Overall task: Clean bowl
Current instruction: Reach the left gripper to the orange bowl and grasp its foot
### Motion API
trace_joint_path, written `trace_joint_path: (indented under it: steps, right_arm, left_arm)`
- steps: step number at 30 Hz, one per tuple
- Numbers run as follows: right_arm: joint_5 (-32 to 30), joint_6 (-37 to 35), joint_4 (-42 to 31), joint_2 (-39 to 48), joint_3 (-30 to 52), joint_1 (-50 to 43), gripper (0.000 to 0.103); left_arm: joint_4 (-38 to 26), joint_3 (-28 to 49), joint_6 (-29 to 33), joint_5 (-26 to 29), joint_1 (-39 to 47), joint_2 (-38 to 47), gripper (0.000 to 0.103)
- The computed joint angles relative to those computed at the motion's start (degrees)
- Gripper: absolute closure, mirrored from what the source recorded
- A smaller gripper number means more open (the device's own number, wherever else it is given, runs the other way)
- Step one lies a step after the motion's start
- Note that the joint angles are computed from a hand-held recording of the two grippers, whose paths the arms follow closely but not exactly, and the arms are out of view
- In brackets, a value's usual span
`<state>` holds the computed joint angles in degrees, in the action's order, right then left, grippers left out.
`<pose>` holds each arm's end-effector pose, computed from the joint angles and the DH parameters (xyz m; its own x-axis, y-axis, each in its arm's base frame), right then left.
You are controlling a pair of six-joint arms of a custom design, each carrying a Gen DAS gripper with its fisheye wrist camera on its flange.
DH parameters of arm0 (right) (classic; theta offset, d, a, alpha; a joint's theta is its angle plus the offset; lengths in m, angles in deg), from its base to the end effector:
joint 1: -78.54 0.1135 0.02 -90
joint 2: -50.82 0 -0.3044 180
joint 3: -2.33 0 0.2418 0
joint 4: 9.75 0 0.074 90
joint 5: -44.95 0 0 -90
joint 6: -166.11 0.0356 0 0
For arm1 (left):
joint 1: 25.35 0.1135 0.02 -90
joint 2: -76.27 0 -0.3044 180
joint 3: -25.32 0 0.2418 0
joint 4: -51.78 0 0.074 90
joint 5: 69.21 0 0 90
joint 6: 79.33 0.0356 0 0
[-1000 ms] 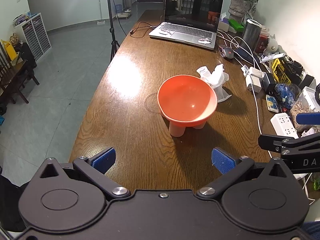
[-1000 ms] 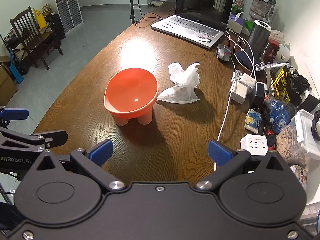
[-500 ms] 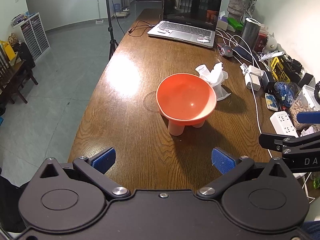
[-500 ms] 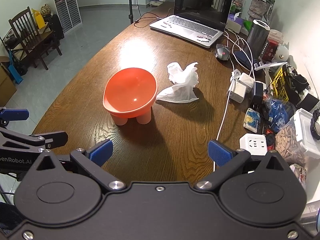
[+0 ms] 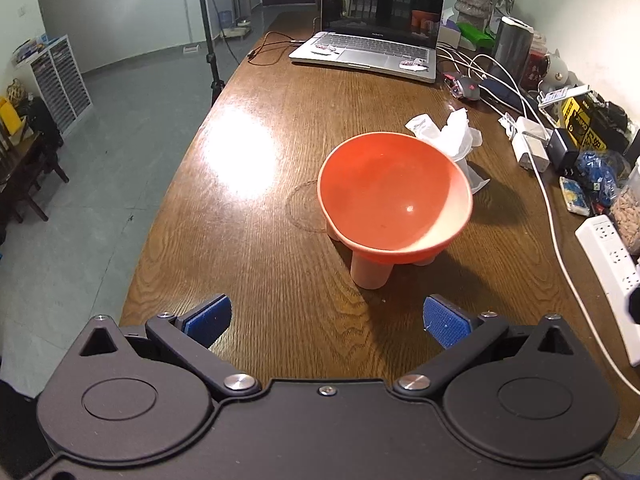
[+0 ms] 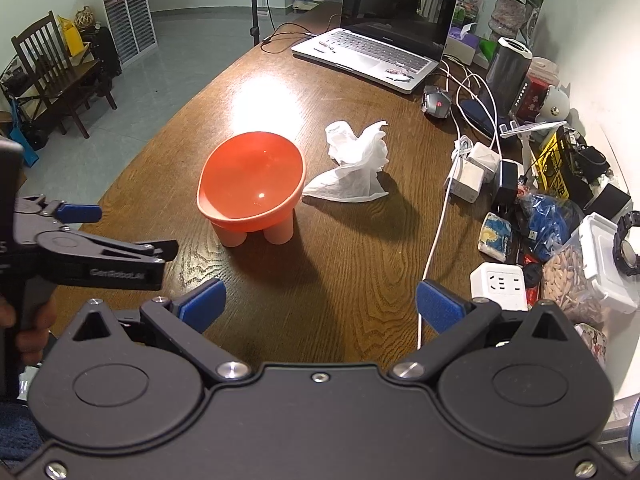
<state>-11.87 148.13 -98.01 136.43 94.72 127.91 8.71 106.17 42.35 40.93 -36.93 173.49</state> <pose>0.1790 0.1787 0.3429 -0.7527 0.3452 -0.5605 0.4328 0.9011 -0.0262 0.3354 -0.0812 0.2548 -0.5288 0.6117 -0.5884 0.7493 0.6620 0.0147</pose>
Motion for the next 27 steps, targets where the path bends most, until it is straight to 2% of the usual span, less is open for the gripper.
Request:
trace_joint_path:
  steps: [3, 5, 10, 13, 17, 20, 25, 27]
  right_arm:
    - [0.0, 1.2, -1.5, 0.1, 0.1, -0.1, 0.001]
    - [-0.1, 1.9, -2.5, 0.1, 0.1, -0.1, 0.001]
    - [-0.1, 4.3, -5.5, 0.2, 0.4, 0.4, 0.001]
    - [0.0, 5.7, -7.2, 0.3, 0.6, 0.6, 0.001]
    - [-0.3, 7.5, -9.0, 0.3, 0.7, 0.5, 0.001]
    - [-0.4, 9.2, -10.7, 0.6, 1.2, 0.8, 0.001]
    - [-0.5, 10.9, -12.1, 1.2, 1.9, 1.3, 0.001]
    - [-0.8, 11.3, -12.2, 1.3, 2.0, 1.3, 0.001]
  left_arm:
    - [2.7, -0.7, -0.6, 1.0, -0.8, 2.6, 0.000]
    - [7.0, -2.5, -1.0, 2.4, -1.4, 3.9, 0.000]
    - [18.1, -7.2, -0.9, 1.6, -3.3, 7.5, 0.000]
    - [21.2, -8.0, -0.3, 2.2, -3.5, 9.6, 0.000]
    - [29.0, -10.5, 0.7, 3.6, -3.3, 12.6, 0.000]
    - [32.3, -10.9, -0.3, 7.4, -2.6, 14.8, 0.000]
    - [38.8, -12.2, -0.9, 8.4, -3.8, 17.1, 0.000]
    - [39.4, -12.0, -1.2, 8.3, -4.3, 17.5, 0.000]
